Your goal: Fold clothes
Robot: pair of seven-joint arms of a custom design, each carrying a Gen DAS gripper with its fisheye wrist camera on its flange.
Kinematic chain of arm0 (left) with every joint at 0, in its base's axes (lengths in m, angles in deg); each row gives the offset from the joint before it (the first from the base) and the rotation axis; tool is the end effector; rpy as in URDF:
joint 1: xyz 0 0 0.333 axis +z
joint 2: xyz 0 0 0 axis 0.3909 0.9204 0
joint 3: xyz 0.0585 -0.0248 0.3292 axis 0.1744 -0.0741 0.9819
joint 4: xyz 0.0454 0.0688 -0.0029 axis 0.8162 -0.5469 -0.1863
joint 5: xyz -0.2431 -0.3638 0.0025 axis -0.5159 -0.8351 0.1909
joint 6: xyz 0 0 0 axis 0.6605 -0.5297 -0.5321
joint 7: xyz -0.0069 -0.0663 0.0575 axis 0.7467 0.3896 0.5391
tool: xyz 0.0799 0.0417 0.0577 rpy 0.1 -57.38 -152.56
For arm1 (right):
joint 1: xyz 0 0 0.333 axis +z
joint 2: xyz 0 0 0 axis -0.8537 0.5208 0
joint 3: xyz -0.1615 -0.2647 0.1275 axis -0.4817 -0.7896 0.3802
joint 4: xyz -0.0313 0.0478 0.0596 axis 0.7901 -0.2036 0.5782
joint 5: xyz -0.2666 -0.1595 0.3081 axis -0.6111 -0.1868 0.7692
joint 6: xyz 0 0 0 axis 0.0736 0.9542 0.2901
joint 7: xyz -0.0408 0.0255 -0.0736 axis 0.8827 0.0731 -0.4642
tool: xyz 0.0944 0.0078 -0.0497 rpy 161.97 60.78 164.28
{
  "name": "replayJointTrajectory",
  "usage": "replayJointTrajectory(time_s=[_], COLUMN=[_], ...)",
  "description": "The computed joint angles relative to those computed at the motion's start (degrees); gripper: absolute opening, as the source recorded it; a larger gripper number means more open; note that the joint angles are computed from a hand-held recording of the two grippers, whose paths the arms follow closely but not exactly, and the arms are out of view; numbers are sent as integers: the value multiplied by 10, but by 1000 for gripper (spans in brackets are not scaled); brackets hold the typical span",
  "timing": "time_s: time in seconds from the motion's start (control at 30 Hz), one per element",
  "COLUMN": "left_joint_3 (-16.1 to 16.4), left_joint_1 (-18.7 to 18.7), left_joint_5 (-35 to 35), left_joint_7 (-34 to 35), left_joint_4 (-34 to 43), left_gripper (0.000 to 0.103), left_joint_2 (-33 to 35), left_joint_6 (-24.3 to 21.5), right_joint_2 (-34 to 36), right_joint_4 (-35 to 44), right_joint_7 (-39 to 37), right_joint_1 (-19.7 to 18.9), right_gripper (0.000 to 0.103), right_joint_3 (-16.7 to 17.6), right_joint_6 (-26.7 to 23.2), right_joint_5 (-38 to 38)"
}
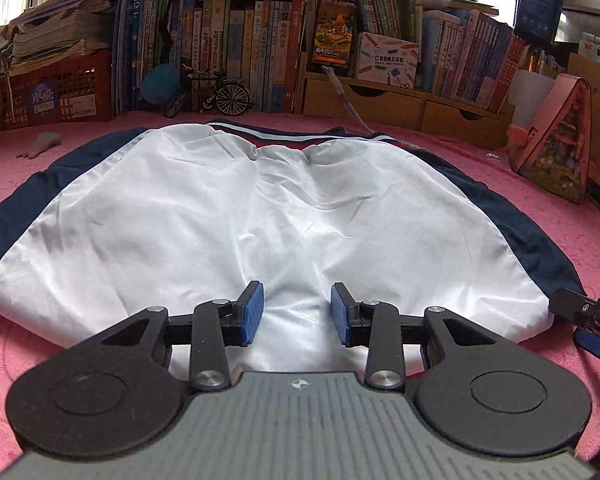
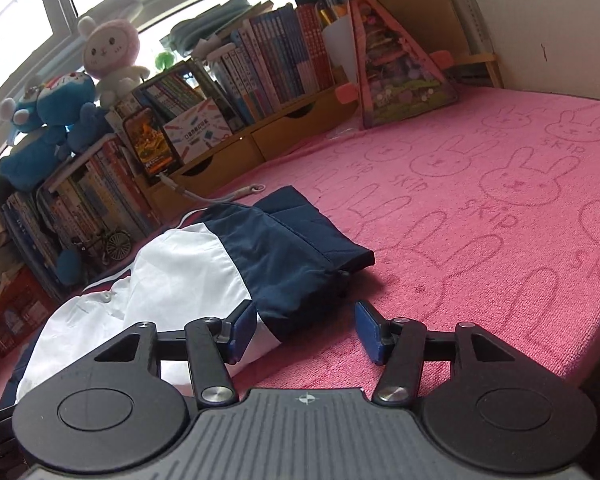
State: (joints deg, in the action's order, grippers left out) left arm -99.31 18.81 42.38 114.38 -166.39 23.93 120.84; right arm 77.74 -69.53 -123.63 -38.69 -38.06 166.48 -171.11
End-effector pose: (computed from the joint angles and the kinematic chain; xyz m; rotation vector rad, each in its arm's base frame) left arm 0.7508 -0.2902 0.4426 -1.4156 1.9933 -1.1226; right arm 0.6208 0.2362 0.4145 -0.6722 2.0976 -0.8575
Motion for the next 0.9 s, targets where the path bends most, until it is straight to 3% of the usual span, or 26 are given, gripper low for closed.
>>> replayJointTrajectory(time_s=[0.13, 0.2, 0.37, 0.5, 0.6, 0.73, 0.83, 0.9], left_joint_3=[28, 22, -5, -21, -11, -28, -56, -97], left_joint_1=[-21, -16, 6, 18, 12, 27, 50, 83], left_joint_5=[14, 15, 10, 3, 5, 2, -4, -15], left_joint_7=[-30, -36, -31, -23, -32, -41, -35, -23], left_joint_4=[-7, -6, -6, -8, -13, -18, -18, -21], left_gripper=[35, 35, 35, 35, 35, 35, 35, 35], left_joint_2=[-4, -2, 2, 4, 2, 5, 11, 20], left_joint_6=[19, 21, 21, 22, 32, 44, 46, 49], right_joint_2=[10, 19, 56, 64, 60, 55, 50, 47], right_joint_4=[12, 25, 75, 81, 73, 69, 75, 91], right_joint_7=[7, 2, -109, -41, -15, 12, -7, -42], right_joint_1=[-11, -17, -23, -22, -30, -41, -45, -40], right_gripper=[60, 63, 68, 66, 50, 27, 18, 16], right_joint_3=[-8, -12, -23, -48, -53, -57, -55, -52], right_joint_6=[36, 55, 67, 104, 139, 189, 199, 189], right_joint_5=[-6, -3, 62, 21, 8, -19, -19, -25])
